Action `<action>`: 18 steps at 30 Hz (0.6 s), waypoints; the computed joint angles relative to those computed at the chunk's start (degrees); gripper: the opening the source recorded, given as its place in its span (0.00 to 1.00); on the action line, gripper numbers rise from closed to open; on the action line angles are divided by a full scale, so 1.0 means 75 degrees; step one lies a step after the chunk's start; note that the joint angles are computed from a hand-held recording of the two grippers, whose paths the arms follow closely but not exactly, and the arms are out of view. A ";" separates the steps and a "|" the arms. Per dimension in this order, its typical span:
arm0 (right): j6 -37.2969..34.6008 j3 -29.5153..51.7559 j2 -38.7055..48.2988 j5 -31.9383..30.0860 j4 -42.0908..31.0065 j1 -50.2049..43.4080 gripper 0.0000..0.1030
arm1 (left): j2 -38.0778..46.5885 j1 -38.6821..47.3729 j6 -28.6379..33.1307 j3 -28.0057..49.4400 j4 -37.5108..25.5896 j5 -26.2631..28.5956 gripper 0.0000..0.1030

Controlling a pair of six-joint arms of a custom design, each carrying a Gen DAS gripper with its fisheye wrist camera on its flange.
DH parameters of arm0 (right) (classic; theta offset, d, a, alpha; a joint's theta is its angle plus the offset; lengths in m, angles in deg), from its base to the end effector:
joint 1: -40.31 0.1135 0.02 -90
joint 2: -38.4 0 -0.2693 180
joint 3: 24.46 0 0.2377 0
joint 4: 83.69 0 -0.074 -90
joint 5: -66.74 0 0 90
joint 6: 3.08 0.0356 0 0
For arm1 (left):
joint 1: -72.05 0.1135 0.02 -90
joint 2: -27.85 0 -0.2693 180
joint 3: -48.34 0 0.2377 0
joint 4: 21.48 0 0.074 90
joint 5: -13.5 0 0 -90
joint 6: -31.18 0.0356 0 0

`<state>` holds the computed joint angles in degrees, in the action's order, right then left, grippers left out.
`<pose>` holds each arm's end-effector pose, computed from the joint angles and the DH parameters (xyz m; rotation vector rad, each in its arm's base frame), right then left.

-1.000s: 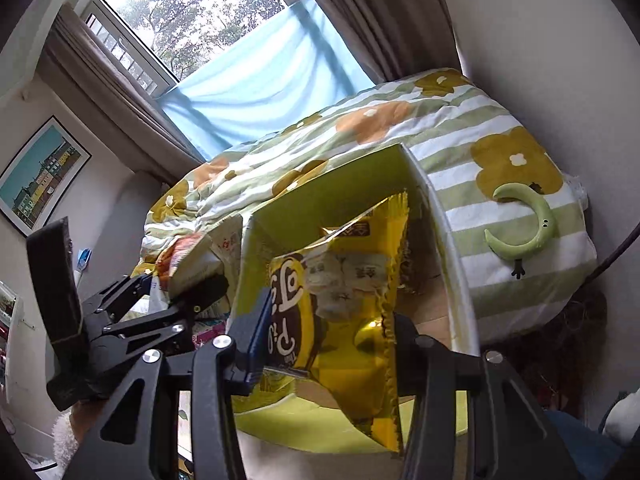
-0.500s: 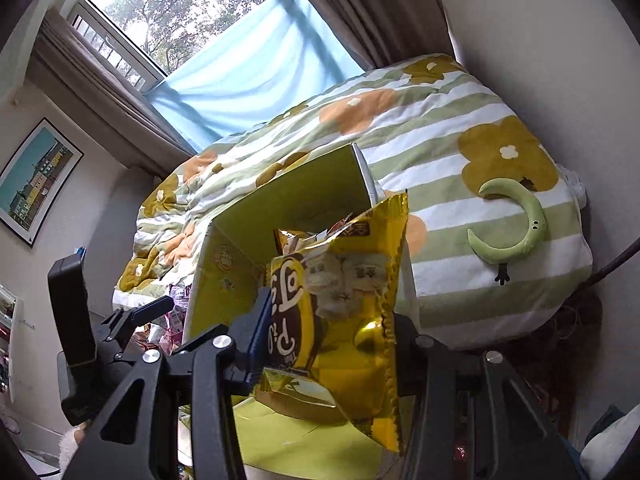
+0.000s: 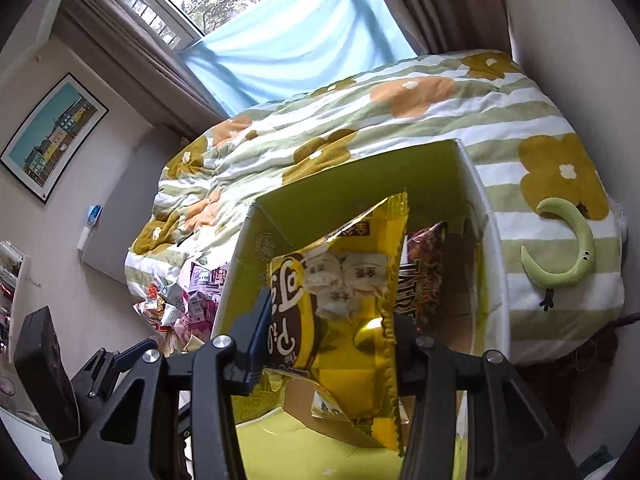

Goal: Organize snacks
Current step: 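Release the fries bag into the box with the left tool while the right tool releases the gold bag, then move both tools back toward the remaining snacks on the table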

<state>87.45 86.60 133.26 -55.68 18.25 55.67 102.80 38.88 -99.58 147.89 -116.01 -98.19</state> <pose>0.3037 0.1032 0.3564 -0.5259 2.5660 0.8427 0.1771 -0.1000 0.3719 -0.2636 2.6240 0.1230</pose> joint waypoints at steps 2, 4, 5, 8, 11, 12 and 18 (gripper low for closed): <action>0.0038 -0.0066 0.0138 0.0101 0.0156 0.0261 0.44 | -0.0094 -0.0007 -0.0065 -0.0129 -0.0023 0.0001 0.99; 0.0084 -0.0227 0.0117 0.0216 0.0354 0.0432 0.55 | -0.0201 -0.0071 -0.0188 -0.0271 -0.0077 -0.0043 0.99; 0.0110 -0.0384 0.0012 0.0291 0.0490 0.0474 0.78 | -0.0256 -0.0140 -0.0279 -0.0340 -0.0102 -0.0071 0.99; -0.0033 -0.0871 -0.0421 0.0336 0.0755 0.0446 1.00 | -0.0485 -0.0262 -0.0494 -0.0623 -0.0093 -0.0058 0.99; -0.0296 -0.1142 -0.0779 0.0601 0.0725 0.0443 1.00 | -0.0651 -0.0423 -0.0719 -0.0849 -0.0062 -0.0029 0.99; -0.0366 -0.1194 -0.0874 0.0665 0.0690 0.0422 1.00 | -0.0703 -0.0463 -0.0762 -0.0886 -0.0070 -0.0027 0.99; -0.0635 -0.1054 -0.1199 0.0648 0.0275 0.0239 1.00 | -0.0837 -0.0970 -0.1355 -0.0527 -0.0679 -0.0337 0.99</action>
<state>82.68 78.69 124.27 -50.82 20.32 57.46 96.52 31.60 -109.73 143.94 -121.10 -100.72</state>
